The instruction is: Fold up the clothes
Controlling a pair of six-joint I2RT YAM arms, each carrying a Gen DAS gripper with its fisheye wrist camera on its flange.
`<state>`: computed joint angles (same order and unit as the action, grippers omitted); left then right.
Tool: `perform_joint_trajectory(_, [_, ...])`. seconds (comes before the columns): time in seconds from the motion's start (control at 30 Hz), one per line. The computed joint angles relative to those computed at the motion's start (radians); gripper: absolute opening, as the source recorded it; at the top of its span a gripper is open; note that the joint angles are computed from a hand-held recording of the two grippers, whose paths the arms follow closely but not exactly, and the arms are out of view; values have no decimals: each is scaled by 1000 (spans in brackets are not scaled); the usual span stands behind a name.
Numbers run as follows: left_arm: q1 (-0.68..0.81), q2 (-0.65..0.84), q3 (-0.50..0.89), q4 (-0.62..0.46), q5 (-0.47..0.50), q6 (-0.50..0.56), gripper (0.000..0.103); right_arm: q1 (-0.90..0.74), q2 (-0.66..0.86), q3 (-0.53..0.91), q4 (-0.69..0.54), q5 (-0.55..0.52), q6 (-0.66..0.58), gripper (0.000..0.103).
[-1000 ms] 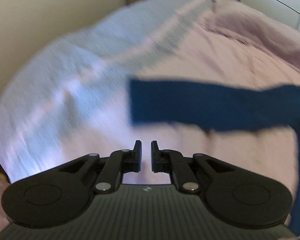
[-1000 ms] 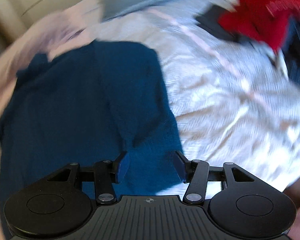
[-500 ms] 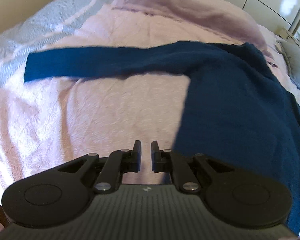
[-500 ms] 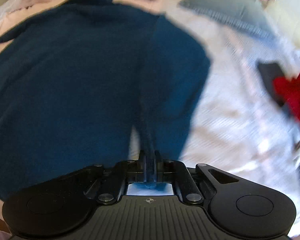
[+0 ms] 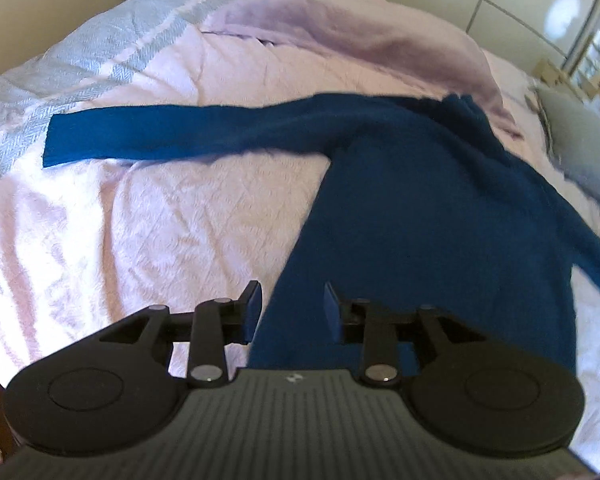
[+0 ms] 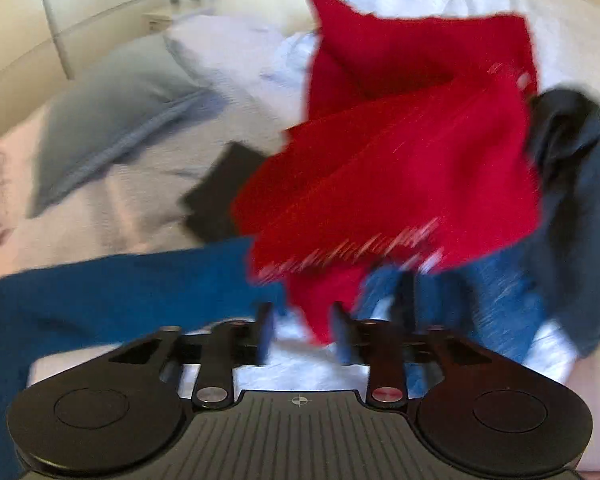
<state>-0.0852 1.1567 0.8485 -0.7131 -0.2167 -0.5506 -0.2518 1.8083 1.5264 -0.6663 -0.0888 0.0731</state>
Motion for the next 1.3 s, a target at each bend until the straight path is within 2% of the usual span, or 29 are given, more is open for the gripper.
perform_joint_trajectory(0.07, [15,-23,-29,-16,11,11,33,12,-79,-161,53,-142,-2,63])
perform_joint_trajectory(0.2, [95,-83,-97,-44,87,37,36,37,-158,-454,17,-428,-49,63])
perform_joint_trajectory(0.3, [171,-128,-153,-57,172,78,40,117,-254,-695,43,-517,-68,63])
perform_joint_trajectory(0.37, [234,-155,-199,-51,257,111,41,176,-315,-806,67,-546,-67,63])
perform_joint_trajectory(0.5, [325,-173,-289,-7,406,176,45,254,-402,-959,208,-506,15,63])
perform_joint_trajectory(0.6, [362,-176,-350,42,484,203,41,280,-330,-948,303,-506,106,63])
perform_joint_trajectory(0.63, [375,-177,-362,52,509,221,37,290,-312,-944,306,-548,124,63])
perform_joint_trajectory(0.67, [387,-179,-362,51,535,249,12,300,-294,-939,311,-588,142,59])
perform_joint_trajectory(0.7, [399,-180,-362,49,560,276,6,338,-302,-936,301,-554,144,17])
perform_joint_trajectory(0.73, [415,-188,-358,39,579,309,6,375,-309,-930,290,-520,146,10])
perform_joint_trajectory(0.8, [463,-227,-338,-12,605,393,5,381,-380,-942,261,-501,190,9])
perform_joint_trajectory(0.9, [579,-322,-290,-126,683,572,5,299,-555,-968,201,-556,164,8])
perform_joint_trajectory(0.97, [653,-358,-257,-198,733,699,5,267,-581,-987,158,-536,139,8])
perform_joint_trajectory(1.0, [647,-364,-268,-210,715,738,6,251,-594,-996,137,-526,125,8])
perform_joint_trajectory(1.07, [588,-365,-323,-192,641,755,6,217,-618,-1014,96,-505,99,8])
perform_joint_trajectory(1.13, [515,-340,-362,-161,562,707,7,281,-570,-1063,190,-434,182,10])
perform_joint_trajectory(1.17, [510,-332,-353,-170,556,692,9,328,-550,-1049,199,-388,210,20])
perform_joint_trajectory(1.2, [505,-323,-343,-180,550,678,15,372,-528,-1032,203,-343,235,34])
perform_joint_trajectory(1.3, [528,-261,-252,-237,529,684,17,427,-491,-914,79,-244,163,41])
